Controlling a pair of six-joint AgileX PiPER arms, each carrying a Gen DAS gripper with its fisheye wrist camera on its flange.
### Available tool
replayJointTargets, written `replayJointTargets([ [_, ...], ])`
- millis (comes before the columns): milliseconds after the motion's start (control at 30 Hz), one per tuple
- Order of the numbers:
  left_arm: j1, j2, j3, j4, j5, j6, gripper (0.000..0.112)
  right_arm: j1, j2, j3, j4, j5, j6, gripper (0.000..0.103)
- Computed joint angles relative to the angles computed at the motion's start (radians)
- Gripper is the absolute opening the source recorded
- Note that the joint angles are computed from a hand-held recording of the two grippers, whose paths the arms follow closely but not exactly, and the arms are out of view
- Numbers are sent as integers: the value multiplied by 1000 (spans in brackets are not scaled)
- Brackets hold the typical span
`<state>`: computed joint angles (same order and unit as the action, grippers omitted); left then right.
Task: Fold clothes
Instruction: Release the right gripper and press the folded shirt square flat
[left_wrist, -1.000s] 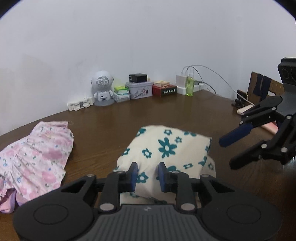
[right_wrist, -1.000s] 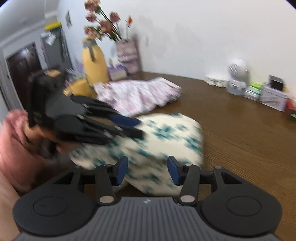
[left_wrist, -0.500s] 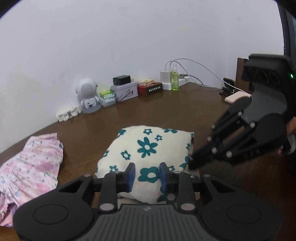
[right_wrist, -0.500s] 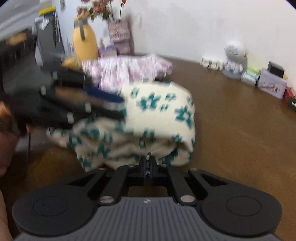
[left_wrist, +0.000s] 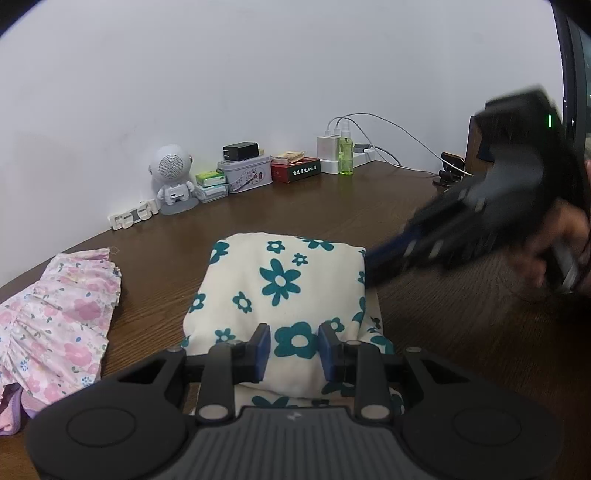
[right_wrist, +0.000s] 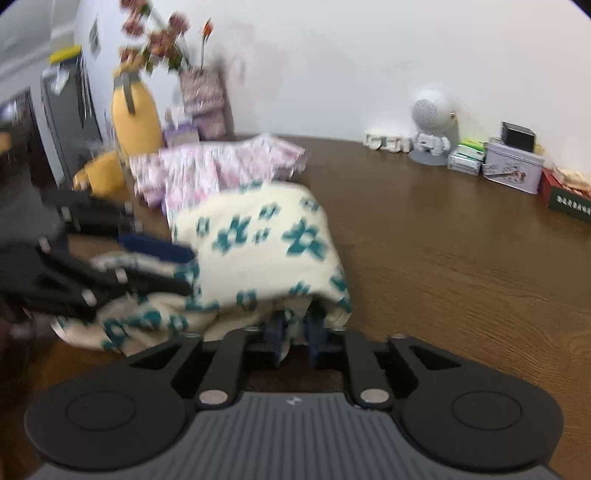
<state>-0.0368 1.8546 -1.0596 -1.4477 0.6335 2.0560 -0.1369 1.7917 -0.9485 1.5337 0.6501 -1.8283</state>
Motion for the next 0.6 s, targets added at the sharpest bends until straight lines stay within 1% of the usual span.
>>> replayJointTargets([
  [67, 0, 1, -1, 2, 1, -2, 26, -77, -13, -22, -22, 122, 56, 25],
  [100, 0, 1, -2, 3, 1, -3, 26, -105, -15, -36, -17, 167, 75, 30],
  [133, 0, 0, -1, 2, -1, 0, 26, -120, -13, -52, -3, 191, 82, 33],
  [167, -1, -1, 1, 0, -3, 4, 26, -119, -6, -72, 15, 190, 77, 39],
  [200, -2, -2, 3, -4, -5, 8, 26, -105, 10, -95, 30, 174, 71, 42],
  [267, 0, -2, 5, -8, -5, 13, 26, -70, 64, -158, 47, 150, 83, 42],
  [367, 8, 5, -2, -1, 9, 7, 26, -18, 190, -293, 48, 167, 153, 42],
  [467, 17, 14, -12, 6, 24, -4, 26, 31, 289, -402, 16, 163, 222, 38],
  [533, 26, 22, -20, 13, 35, -15, 26, 65, 297, -411, -16, 103, 244, 30],
  [600, 33, 25, -24, 19, 43, -22, 27, 97, 276, -373, -18, 30, 209, 28],
])
